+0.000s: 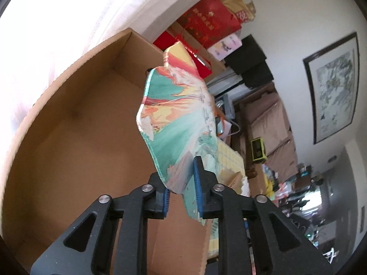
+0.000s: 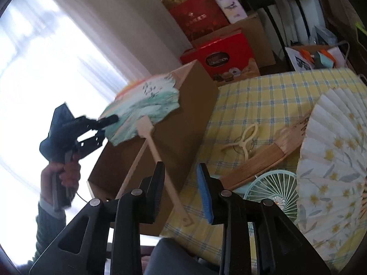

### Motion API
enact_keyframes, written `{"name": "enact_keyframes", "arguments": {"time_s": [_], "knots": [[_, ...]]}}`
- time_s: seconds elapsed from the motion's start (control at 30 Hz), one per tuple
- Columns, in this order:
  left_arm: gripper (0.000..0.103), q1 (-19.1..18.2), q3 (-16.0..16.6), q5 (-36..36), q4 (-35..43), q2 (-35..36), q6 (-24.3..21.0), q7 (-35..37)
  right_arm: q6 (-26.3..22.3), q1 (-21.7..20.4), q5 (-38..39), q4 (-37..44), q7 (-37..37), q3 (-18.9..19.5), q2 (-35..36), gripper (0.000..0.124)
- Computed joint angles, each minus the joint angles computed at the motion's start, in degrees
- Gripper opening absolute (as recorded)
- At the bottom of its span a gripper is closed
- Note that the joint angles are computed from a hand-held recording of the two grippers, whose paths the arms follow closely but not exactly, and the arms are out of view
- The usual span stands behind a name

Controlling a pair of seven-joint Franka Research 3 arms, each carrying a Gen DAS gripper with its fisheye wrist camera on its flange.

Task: Organize objects
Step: 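Lift the painted round fan with the left gripper over the cardboard box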

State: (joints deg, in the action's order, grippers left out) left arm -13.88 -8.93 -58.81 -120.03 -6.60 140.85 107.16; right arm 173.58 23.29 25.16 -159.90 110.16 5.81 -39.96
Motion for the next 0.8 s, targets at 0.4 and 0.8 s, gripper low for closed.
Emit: {"name": "enact_keyframes", "arguments": {"time_s": [0.4, 0.8], "knots": [[0.023, 1.3, -0.3, 5.8, 3.3, 2.1, -4.0, -2.6, -11.1, -2.4, -6.0, 6.9, -1.8, 3.0, 5.7, 0.032], [0.025, 1.9, -0.9, 7.8, 4.2, 3.1, -4.6, -4.2, -17.2, -2.8, -8.2, 10.7, -1.4, 4.7, 7.3, 0.032]]}}
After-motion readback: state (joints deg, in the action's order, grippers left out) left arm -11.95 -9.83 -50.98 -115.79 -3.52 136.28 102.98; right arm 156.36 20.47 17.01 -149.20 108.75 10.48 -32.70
